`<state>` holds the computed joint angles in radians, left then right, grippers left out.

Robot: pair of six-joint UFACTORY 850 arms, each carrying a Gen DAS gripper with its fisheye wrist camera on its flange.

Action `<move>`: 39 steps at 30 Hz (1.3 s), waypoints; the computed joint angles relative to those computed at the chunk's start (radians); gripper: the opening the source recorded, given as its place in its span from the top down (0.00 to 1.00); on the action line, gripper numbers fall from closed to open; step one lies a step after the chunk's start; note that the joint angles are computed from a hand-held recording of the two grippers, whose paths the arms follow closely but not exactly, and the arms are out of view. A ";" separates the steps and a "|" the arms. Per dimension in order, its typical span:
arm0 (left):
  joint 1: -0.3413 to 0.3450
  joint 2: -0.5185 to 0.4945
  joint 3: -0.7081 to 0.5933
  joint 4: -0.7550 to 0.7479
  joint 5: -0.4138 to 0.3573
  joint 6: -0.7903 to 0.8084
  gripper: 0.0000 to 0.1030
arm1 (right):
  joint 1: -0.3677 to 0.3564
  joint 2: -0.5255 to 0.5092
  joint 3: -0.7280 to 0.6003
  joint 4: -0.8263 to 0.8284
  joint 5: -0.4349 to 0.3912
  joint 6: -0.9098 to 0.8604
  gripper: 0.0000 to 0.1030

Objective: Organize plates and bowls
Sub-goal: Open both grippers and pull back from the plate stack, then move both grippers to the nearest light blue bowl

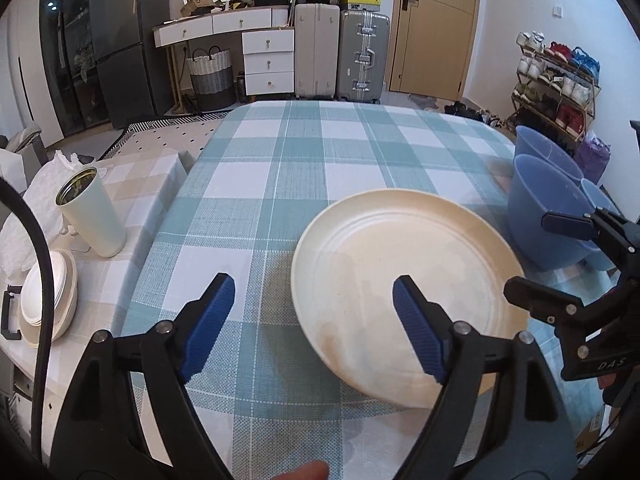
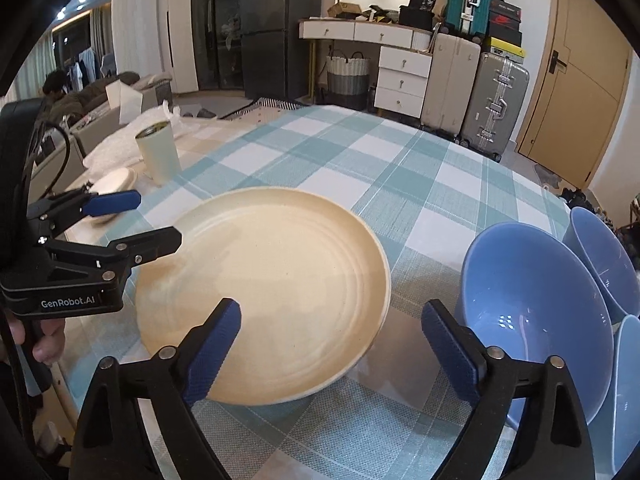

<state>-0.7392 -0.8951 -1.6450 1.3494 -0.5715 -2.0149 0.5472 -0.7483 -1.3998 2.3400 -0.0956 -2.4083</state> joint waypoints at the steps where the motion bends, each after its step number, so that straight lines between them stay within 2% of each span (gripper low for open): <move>1: -0.001 0.009 0.008 0.009 0.001 -0.013 0.20 | -0.005 0.007 0.008 0.043 -0.017 -0.032 0.06; 3: -0.002 0.020 0.013 0.015 0.001 -0.022 0.11 | -0.013 0.018 0.018 0.056 -0.038 -0.028 0.04; 4: -0.003 0.023 0.013 0.017 0.001 -0.024 0.01 | -0.018 0.024 0.023 0.057 -0.048 -0.018 0.04; 7: -0.009 0.030 0.008 0.030 -0.015 -0.025 0.02 | -0.032 0.044 0.040 0.089 -0.072 -0.028 0.02; 13: -0.016 0.019 -0.040 0.020 -0.022 0.014 0.02 | -0.062 0.091 0.083 0.264 -0.113 -0.166 0.02; 20: -0.035 0.000 -0.125 0.016 -0.042 0.080 0.02 | -0.110 0.193 0.173 0.437 -0.160 -0.305 0.02; 24: -0.049 -0.018 -0.186 0.035 -0.038 0.110 0.02 | -0.133 0.272 0.240 0.602 -0.175 -0.474 0.01; 28: -0.054 -0.051 -0.266 0.010 -0.020 0.175 0.02 | -0.158 0.339 0.280 0.734 -0.156 -0.610 0.01; 35: -0.058 -0.146 -0.464 -0.104 0.025 0.336 0.02 | -0.223 0.430 0.327 0.703 -0.141 -0.544 0.01; 39: -0.053 -0.231 -0.636 -0.247 0.038 0.504 0.02 | -0.260 0.459 0.321 0.586 -0.109 -0.417 0.01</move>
